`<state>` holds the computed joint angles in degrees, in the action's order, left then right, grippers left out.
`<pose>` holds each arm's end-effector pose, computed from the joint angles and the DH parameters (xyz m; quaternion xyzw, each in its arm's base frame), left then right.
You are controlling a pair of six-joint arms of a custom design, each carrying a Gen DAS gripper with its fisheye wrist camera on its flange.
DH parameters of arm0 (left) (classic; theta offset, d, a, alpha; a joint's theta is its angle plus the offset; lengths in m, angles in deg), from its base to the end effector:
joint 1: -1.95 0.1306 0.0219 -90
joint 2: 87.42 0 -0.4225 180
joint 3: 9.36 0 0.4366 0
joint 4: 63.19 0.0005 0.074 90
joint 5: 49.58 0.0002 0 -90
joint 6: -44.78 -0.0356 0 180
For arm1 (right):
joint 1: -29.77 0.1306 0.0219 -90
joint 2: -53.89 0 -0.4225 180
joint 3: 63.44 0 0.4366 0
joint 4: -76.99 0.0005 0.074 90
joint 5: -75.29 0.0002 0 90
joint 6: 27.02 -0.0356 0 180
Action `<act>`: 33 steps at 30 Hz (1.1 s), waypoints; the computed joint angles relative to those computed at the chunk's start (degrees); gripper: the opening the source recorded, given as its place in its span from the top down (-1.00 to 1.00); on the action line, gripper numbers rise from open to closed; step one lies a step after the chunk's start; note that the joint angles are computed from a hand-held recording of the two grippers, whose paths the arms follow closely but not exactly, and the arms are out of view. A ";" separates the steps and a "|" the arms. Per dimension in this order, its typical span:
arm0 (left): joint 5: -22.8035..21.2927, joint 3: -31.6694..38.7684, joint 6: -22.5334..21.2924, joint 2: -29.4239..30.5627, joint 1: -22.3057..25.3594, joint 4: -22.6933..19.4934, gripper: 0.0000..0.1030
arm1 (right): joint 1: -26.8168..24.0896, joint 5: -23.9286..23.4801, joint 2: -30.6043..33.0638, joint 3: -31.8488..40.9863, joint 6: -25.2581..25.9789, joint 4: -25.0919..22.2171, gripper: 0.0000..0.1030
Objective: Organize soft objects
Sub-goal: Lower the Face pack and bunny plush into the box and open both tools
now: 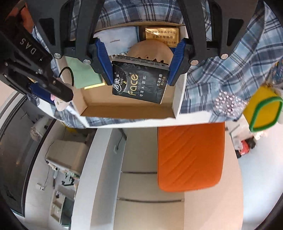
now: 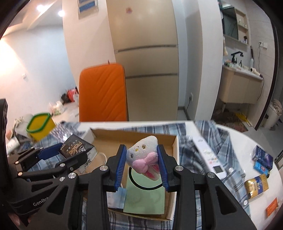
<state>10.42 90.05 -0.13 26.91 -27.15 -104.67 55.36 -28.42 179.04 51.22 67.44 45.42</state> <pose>0.5988 -0.3135 0.3157 -0.2027 0.9053 0.0292 0.3721 0.6955 0.3419 0.3237 -0.2820 0.8636 0.1812 0.3765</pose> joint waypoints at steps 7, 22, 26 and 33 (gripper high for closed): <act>2.14 -0.07 1.82 1.12 0.83 -1.42 -0.18 | -0.06 -1.33 3.80 3.03 0.32 -4.52 0.28; 2.80 -1.33 0.56 1.26 0.89 1.09 -0.36 | -0.02 -2.23 5.77 4.58 1.28 -6.79 0.15; -0.77 -2.09 -0.54 0.48 0.08 2.82 -0.58 | -0.25 -2.71 5.66 4.33 0.89 -6.05 -0.04; -5.63 -4.41 -2.02 -2.45 -0.76 6.40 -0.61 | -0.48 -1.66 3.34 1.81 1.00 -2.75 -0.05</act>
